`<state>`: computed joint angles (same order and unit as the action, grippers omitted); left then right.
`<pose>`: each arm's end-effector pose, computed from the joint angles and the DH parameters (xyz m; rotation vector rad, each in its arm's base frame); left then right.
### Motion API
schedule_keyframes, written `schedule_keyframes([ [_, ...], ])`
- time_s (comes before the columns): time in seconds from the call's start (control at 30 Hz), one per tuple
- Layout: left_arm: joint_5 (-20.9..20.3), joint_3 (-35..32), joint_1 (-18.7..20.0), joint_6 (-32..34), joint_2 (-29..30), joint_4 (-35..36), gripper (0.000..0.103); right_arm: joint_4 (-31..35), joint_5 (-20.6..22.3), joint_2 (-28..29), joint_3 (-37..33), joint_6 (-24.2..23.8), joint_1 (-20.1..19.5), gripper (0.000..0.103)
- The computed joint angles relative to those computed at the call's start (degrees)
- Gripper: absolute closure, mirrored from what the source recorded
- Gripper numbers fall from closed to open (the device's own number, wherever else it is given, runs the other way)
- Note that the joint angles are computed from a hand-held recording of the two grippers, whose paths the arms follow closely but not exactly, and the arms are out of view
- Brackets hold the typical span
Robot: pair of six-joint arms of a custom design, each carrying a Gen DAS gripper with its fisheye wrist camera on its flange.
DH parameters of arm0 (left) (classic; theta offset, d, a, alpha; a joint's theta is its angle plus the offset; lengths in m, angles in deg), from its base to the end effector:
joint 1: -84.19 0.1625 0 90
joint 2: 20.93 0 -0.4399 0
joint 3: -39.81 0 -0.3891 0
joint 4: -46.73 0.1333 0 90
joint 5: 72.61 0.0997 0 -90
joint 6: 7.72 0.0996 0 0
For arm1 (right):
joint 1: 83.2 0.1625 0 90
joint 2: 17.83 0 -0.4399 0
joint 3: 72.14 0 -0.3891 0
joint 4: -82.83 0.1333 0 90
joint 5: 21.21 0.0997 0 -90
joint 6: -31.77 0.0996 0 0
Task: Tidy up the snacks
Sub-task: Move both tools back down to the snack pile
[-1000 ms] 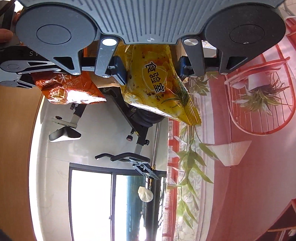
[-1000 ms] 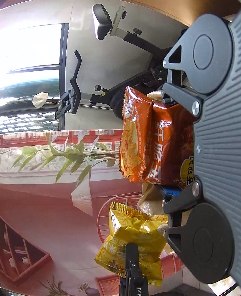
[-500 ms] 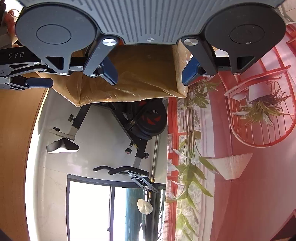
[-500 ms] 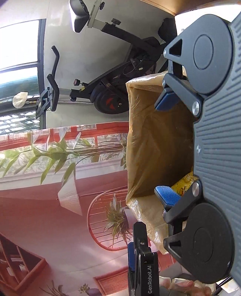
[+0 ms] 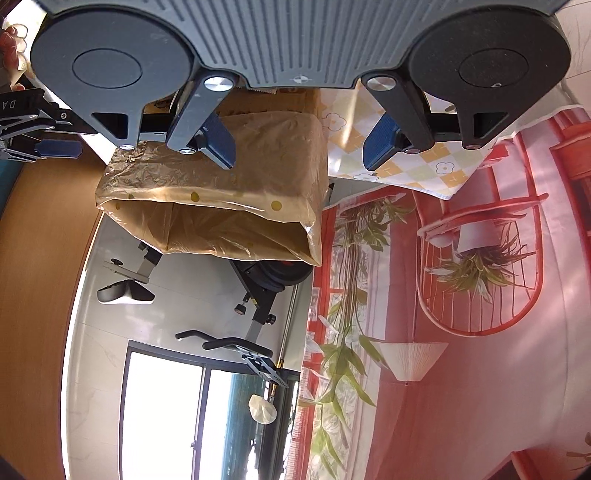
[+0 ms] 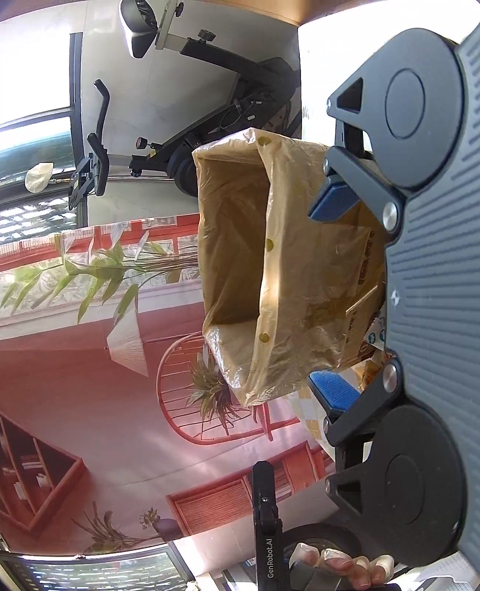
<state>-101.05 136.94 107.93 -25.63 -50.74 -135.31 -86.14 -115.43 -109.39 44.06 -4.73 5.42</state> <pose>-0.4989 -0.4607 0.0208 0.6644 2.2093 -1.2853 0.1144 -0.4834 0.4631 0.7131 -2.4109 1.1900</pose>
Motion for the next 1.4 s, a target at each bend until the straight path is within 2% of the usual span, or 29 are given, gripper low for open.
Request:
schedule_keyframes([
  [0.1,-0.49,3.42,-0.79,-4.01,-0.48,-0.47,0.025,0.81,-1.64,-2.22,3.8,-1.26,-0.96,0.012],
  [0.17,-1.05,4.38,-1.07,-4.22,0.03,-1.42,0.025,1.53,-2.82,-3.11,5.51,-1.79,-1.5,0.012],
  [0.3,-4.38,6.96,-1.14,-4.98,0.98,-3.66,0.025,3.04,-5.74,-4.56,8.4,-3.07,-2.58,0.013],
  [0.4,-6.27,9.25,-1.04,-8.78,1.31,-3.78,0.026,6.24,-7.15,-5.47,9.48,-5.27,-3.01,0.013],
  [0.6,-9.67,11.97,-0.4,-12.95,1.89,-4.69,0.026,1.84,-14.36,-4.57,13.54,-16.62,-1.84,0.009],
  [0.7,-12.3,12.61,0.04,-13.93,2.29,-4.59,0.026,-4.12,-16.09,-2.74,15.51,-21.9,-2.22,0.008],
  [0.8,-14.36,12.71,0.2,-12.91,3.03,-4.74,0.026,-8.77,-17.07,-0.82,16.26,-23.87,-2.99,0.008],
  [0.93,-17.92,12.79,0.09,-13.08,4.53,-4.85,0.026,-12.42,-14.97,-0.78,17.78,-24.21,-5.04,0.011],
  [1.0,-19.36,12.58,-0.01,-12.99,5.29,-4.56,0.026,-13.65,-13.39,-1.3,18.35,-23.28,-5.67,0.019],
  [1.2,-26.98,11.51,0.8,-12.48,7.07,-3.03,0.026,-7.5,-8.6,-5.73,18.54,-18.85,-7.87,0.026],
  [1.4,-27.37,9.42,0.69,-12.31,8.1,1.67,0.026,-6.29,-5.56,-7.12,18.77,-15.41,-8.95,0.027],
])
